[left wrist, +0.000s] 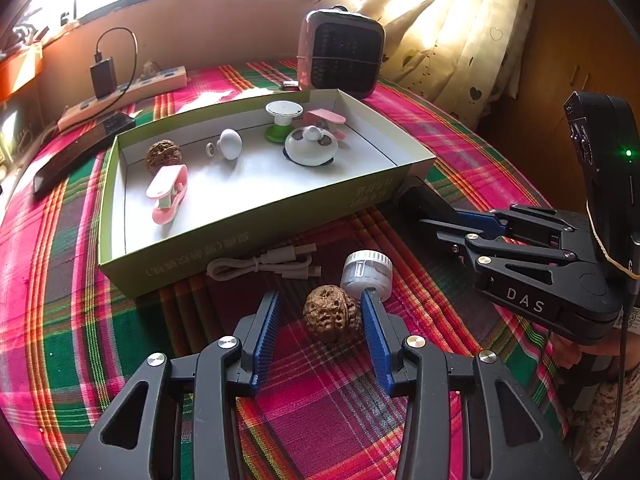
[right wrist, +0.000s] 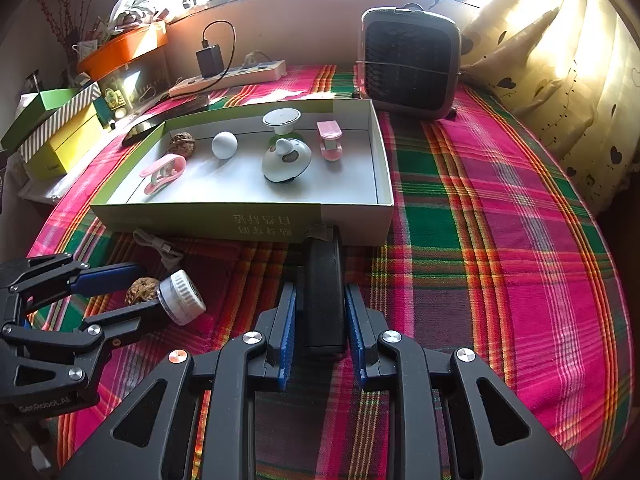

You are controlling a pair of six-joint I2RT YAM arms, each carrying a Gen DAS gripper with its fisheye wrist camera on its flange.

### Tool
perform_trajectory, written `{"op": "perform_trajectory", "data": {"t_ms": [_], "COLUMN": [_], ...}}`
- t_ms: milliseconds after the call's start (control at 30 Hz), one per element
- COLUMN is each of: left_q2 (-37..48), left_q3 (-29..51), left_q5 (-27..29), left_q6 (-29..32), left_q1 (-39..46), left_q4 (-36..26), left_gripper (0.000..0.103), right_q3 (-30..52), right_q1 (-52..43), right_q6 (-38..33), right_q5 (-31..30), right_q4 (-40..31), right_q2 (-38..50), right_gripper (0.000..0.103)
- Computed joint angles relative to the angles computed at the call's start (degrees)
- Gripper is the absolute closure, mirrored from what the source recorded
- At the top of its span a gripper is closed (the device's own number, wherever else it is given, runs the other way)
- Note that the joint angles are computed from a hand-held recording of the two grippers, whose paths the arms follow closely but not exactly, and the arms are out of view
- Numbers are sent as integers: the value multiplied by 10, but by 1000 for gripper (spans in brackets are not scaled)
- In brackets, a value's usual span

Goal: Organize objects
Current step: 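Grasp the walnut with the left tool while the right tool grasps the black device, then lift the walnut with the left tool while the right tool holds the black device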

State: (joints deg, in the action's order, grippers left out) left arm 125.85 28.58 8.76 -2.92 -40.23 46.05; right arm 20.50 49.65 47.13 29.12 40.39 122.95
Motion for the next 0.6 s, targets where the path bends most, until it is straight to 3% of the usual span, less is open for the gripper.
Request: {"op": "perform_trajectory", "data": {"t_ms": [133,333,600], "left_q2": [1,2,3], "left_q3": [-1,-1,-2], "left_q5": [-1,-16,-13], "left_q6": [-1,-2,-4], "left_q1": [0,-1,1], "left_q4": [2,6,9], "left_gripper": [64,75,76], "right_q3": [0,-1,-3], "right_q1": [-1,-1,-2], "right_q6": [-1,-2,-3], "right_q5": [-1,-2,-2], "right_q4": [1,3,5], "right_q2": [1,0,1], "right_gripper": [79,78,79]}}
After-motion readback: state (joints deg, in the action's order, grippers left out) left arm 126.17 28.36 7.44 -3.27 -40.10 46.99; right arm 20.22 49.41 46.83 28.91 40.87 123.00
